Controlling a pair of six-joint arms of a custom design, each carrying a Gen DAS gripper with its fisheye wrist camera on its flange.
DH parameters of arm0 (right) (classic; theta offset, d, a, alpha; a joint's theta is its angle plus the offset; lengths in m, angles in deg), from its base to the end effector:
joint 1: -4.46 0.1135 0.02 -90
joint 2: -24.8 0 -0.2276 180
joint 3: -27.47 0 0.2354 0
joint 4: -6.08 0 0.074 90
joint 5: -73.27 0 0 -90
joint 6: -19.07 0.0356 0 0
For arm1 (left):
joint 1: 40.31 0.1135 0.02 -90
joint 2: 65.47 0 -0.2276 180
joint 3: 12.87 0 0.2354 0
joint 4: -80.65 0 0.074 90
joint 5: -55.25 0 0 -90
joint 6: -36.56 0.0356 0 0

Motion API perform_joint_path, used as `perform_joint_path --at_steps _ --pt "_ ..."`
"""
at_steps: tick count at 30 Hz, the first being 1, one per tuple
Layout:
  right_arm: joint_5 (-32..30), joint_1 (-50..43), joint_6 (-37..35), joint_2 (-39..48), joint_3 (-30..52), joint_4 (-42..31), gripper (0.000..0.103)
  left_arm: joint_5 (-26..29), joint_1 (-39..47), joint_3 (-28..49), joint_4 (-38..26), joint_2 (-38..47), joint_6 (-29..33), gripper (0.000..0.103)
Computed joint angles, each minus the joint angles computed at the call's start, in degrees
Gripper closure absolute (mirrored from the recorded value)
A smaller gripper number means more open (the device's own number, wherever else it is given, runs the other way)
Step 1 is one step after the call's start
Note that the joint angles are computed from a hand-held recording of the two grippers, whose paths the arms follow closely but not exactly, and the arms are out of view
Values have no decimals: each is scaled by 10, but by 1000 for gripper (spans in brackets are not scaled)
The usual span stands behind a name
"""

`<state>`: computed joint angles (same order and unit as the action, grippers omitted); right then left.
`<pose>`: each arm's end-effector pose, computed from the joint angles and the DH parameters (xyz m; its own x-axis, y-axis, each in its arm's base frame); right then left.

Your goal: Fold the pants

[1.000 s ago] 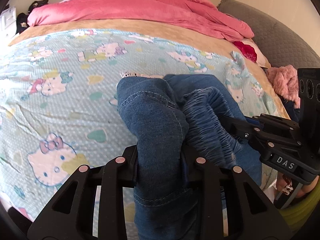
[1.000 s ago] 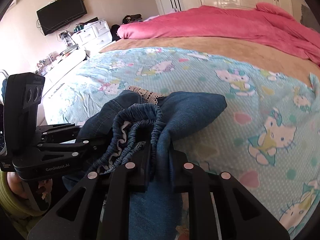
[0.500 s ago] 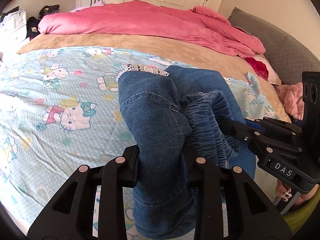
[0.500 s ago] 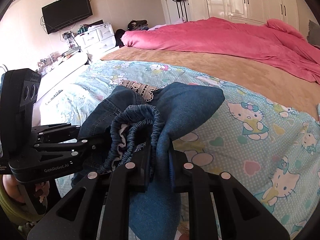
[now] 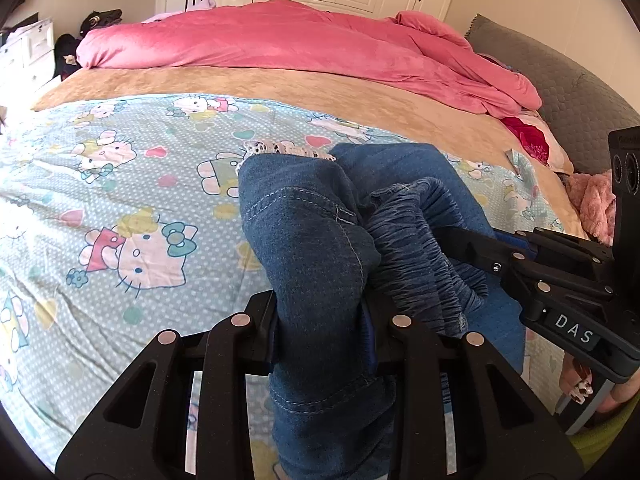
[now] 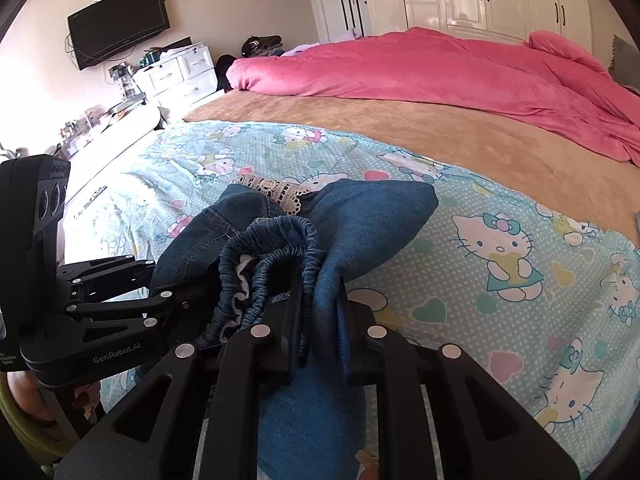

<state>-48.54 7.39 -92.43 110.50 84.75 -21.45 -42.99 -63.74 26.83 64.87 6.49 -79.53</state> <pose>0.2670 0.0325 0.1420 -0.6459 -0.3449 -0.6810 -0.6179 0.7601 0.2011 0.2054 -0.0834 0.1230 -0.7472 -0.1506 -0.6474 -0.0256 0.9798 -0.1983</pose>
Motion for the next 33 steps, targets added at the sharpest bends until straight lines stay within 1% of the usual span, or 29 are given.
perform_joint_path --at_steps 5,7,8,10,12,14,16,18,25,31,33 --pt "40 8 10 31 -2 34 87 9 18 10 31 51 12 80" --pt "68 13 17 45 -6 51 82 10 24 12 41 75 11 78" --pt "77 13 17 51 -8 57 77 12 29 8 51 83 11 77" --pt "81 9 16 66 -8 64 73 10 31 1 63 89 11 73" --pt "86 3 19 85 -1 64 63 5 30 -1 68 95 11 69" --pt "96 -2 21 101 2 68 59 4 28 -2 70 99 11 67" --pt "98 -8 23 119 9 67 59 5 28 -3 71 99 11 65" --pt "103 -11 29 131 11 71 53 4 27 -5 70 98 11 63" --pt "98 -16 30 130 12 64 53 -1 23 -10 66 94 4 58" --pt "93 -21 34 113 14 48 52 -4 22 -17 49 71 -2 54" --pt "94 -22 36 104 12 45 52 -7 21 -21 41 56 -3 51"
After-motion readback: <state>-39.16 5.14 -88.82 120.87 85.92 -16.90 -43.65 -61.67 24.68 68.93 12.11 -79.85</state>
